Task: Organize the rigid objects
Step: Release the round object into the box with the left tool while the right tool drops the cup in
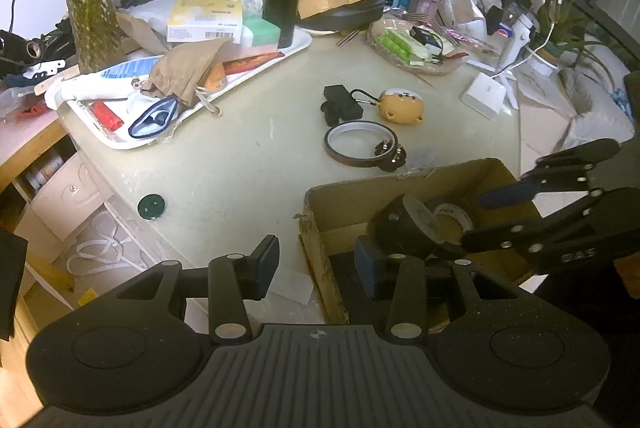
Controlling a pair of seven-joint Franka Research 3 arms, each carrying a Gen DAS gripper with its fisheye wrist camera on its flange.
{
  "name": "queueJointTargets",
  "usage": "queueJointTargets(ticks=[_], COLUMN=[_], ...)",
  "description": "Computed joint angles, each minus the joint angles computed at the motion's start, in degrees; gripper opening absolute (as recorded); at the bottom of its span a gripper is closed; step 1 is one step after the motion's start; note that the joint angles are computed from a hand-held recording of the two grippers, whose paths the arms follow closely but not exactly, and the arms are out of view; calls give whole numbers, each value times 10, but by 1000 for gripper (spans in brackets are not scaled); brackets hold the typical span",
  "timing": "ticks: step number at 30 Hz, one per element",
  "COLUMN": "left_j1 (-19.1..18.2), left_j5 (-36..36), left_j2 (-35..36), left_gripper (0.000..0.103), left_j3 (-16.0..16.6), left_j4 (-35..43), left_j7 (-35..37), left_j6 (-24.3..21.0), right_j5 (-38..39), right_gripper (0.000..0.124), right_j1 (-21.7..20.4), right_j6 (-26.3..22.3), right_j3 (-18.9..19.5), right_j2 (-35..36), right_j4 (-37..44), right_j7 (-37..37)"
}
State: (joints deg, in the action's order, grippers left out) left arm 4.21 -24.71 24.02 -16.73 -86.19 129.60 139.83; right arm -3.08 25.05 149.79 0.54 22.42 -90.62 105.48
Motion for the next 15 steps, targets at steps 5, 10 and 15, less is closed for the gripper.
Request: queueJointTargets(ticks=[5,10,15], left_j1=[2,3,3], left_j5=[-4,-6,-5], left_j2=[2,4,6], left_gripper=[41,41,41], left_j3=[-1,0,0], left_j4=[3,7,11], left_j7=[0,-2,-4], left_j6=[-4,-10,-14], right_j5=[-17,-18,-16], right_gripper=[42,34,32], right_j1=[9,14,17], right_j6=[-30,-52,-56], right_j3=[-7,-11,-10], right_j2=[41,76,93], right_j4=[50,93,114], right_j7=[-2,-2,-15])
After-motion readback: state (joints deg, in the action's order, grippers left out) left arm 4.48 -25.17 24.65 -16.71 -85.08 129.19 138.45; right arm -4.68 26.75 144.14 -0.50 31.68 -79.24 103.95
